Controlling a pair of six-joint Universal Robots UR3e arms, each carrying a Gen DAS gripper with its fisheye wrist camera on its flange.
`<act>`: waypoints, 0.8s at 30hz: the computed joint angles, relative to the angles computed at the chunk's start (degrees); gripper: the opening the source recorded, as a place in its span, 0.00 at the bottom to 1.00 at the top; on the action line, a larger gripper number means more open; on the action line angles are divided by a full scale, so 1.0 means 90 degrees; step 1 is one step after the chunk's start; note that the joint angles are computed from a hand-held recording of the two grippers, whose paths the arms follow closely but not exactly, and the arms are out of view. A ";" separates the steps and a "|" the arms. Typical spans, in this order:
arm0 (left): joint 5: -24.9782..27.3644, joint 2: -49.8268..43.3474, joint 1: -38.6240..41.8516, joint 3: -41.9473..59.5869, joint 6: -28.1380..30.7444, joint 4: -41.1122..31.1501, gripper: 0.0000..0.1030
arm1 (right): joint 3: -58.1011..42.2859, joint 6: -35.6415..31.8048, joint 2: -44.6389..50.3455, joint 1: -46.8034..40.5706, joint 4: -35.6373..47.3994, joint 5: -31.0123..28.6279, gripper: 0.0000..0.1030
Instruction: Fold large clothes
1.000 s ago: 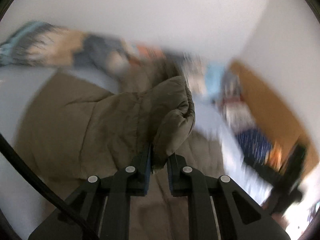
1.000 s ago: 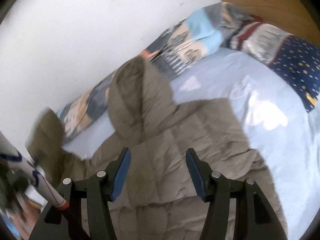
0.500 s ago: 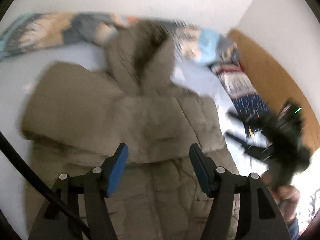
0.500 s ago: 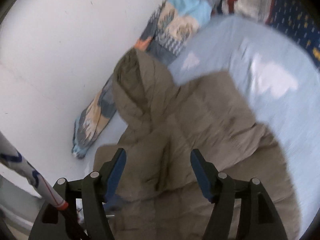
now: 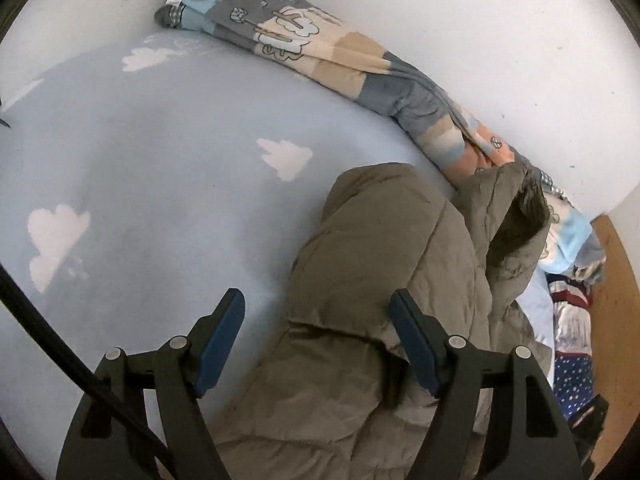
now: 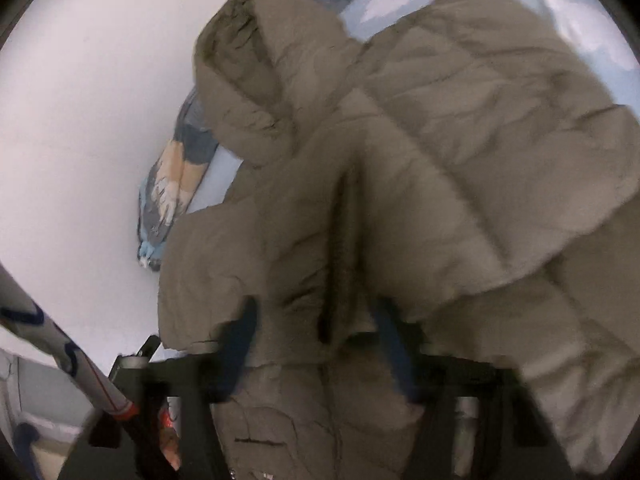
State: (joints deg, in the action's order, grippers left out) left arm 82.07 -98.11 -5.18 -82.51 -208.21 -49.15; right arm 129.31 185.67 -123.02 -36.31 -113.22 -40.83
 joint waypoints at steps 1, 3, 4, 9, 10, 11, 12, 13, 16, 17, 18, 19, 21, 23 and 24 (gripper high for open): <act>0.0086 -0.0134 -0.0073 0.0168 0.0011 -0.0021 0.72 | -0.0070 0.0332 0.0165 0.0301 -0.0400 -0.0333 0.19; 0.0228 -0.0307 -0.0163 0.0332 0.0108 0.0010 0.72 | -0.0074 0.0564 -0.0042 0.0288 -0.0579 -0.0471 0.17; 0.0115 -0.0271 -0.0097 0.0247 0.0229 0.0119 0.72 | -0.0281 0.0597 -0.0148 0.0301 -0.0525 -0.0799 0.17; -0.0159 -0.0082 0.0054 0.0139 0.0693 -0.0103 0.72 | -0.0873 0.0164 -0.0885 -0.0592 0.0194 -0.2014 0.17; -0.0079 -0.0252 -0.0096 0.0325 0.0752 -0.0186 0.72 | -0.0917 -0.0005 -0.0922 -0.0807 0.0320 -0.2205 0.17; 0.0069 -0.0436 -0.0273 0.0530 0.0811 -0.0260 0.72 | -0.0935 0.0024 -0.0867 -0.0815 0.0297 -0.2383 0.17; 0.0229 -0.0612 -0.0448 0.0731 0.0883 -0.0330 0.72 | -0.0887 -0.0012 -0.0855 -0.0934 0.0332 -0.2500 0.17; 0.0453 -0.0840 -0.0676 0.0994 0.1010 -0.0428 0.72 | -0.0838 -0.0080 -0.0765 -0.0968 0.0339 -0.2544 0.17; 0.1338 -0.1533 -0.1321 0.1882 0.1399 -0.0953 0.72 | -0.0791 -0.0104 -0.0255 -0.0763 0.0254 -0.2558 0.21; 0.1852 -0.1788 -0.1590 0.2149 0.1520 -0.1147 0.72 | -0.0789 -0.0016 -0.0147 -0.0672 0.0154 -0.2620 0.24; 0.2091 -0.1900 -0.1718 0.2241 0.1595 -0.1218 0.72 | -0.0889 -0.0001 -0.0021 -0.0556 0.0140 -0.2731 0.31; 0.2266 -0.1936 -0.1807 0.2239 0.1652 -0.1187 0.72 | -0.1047 0.0045 0.0063 -0.0465 0.0216 -0.2921 0.40; 0.2315 -0.1871 -0.1826 0.2267 0.1591 -0.1227 0.72 | -0.1261 0.0196 -0.0073 -0.0563 0.0459 -0.3250 0.62; 0.2051 -0.1504 -0.1739 0.1876 0.1479 -0.0730 0.72 | -0.1315 0.0354 -0.0505 -0.0699 0.0466 -0.3523 0.63; 0.1986 -0.1392 -0.1729 0.1723 0.1498 -0.0510 0.72 | -0.1387 0.0480 -0.0607 -0.0583 0.0329 -0.3790 0.63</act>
